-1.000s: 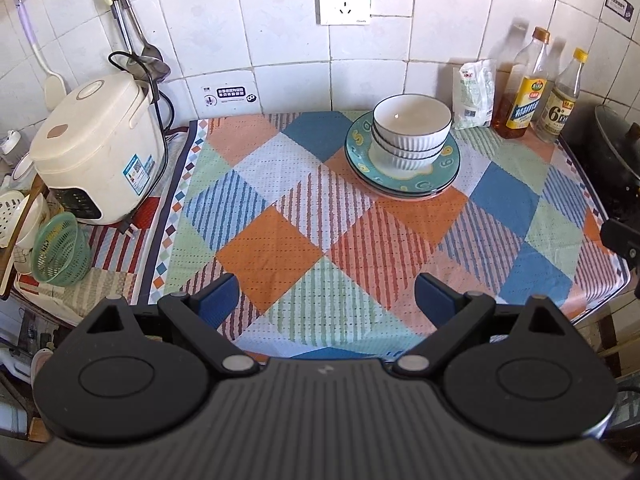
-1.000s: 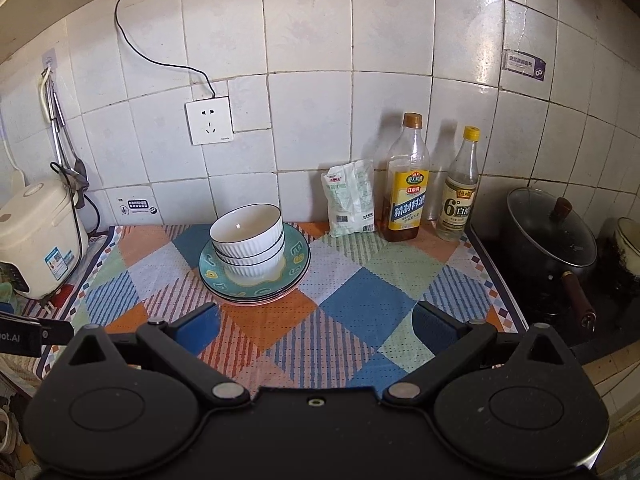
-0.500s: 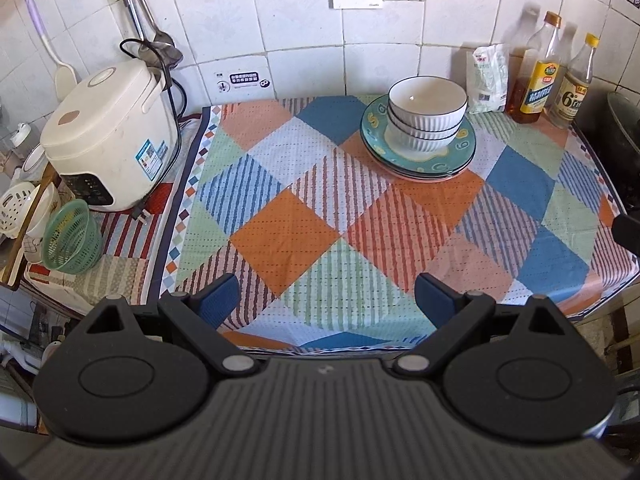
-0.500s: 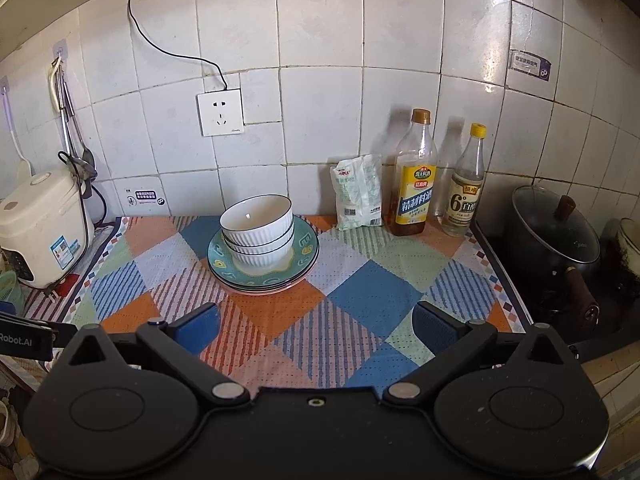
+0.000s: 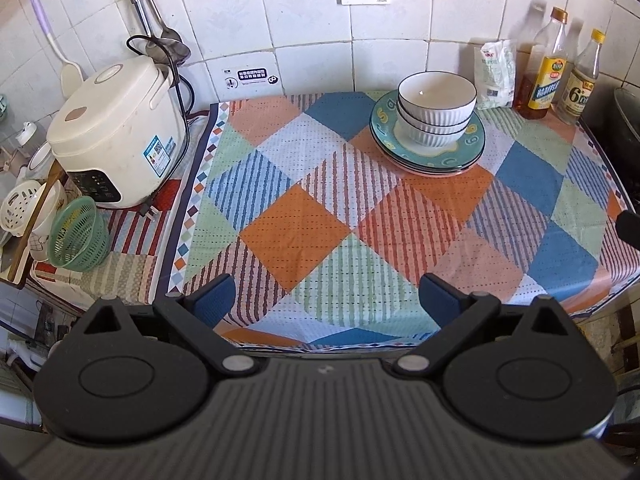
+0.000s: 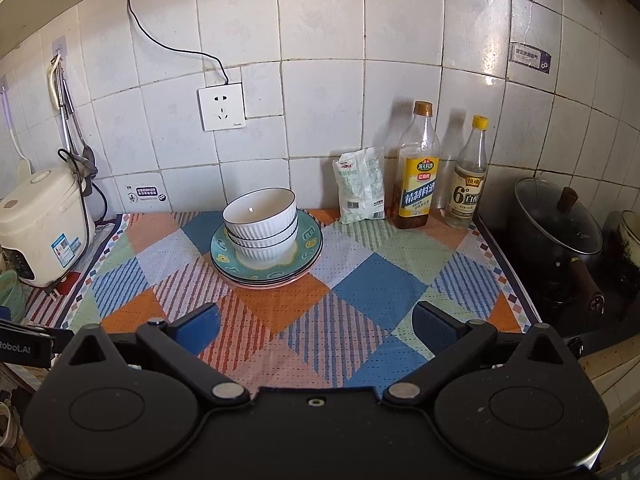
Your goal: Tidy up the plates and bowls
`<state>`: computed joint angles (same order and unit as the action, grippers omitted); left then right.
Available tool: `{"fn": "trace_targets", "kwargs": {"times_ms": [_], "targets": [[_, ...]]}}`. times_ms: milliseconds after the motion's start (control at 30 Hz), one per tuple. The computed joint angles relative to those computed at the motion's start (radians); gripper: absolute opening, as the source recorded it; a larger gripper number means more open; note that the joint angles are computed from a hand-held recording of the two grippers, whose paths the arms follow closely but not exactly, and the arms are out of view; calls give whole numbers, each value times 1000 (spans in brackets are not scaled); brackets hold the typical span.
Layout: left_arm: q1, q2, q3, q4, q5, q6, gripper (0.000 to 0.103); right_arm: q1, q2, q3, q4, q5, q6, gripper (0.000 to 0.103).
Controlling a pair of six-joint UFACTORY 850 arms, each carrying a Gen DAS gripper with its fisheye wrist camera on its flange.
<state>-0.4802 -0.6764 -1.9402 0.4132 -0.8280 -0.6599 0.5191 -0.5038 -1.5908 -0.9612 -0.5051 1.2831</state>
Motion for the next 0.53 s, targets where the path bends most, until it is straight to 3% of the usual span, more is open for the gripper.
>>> {"fn": "trace_targets", "kwargs": {"times_ms": [533], "targets": [[2,-3,-6,4,12,-22,102,-4,-6,-5,9,-2,-17,103]]}}
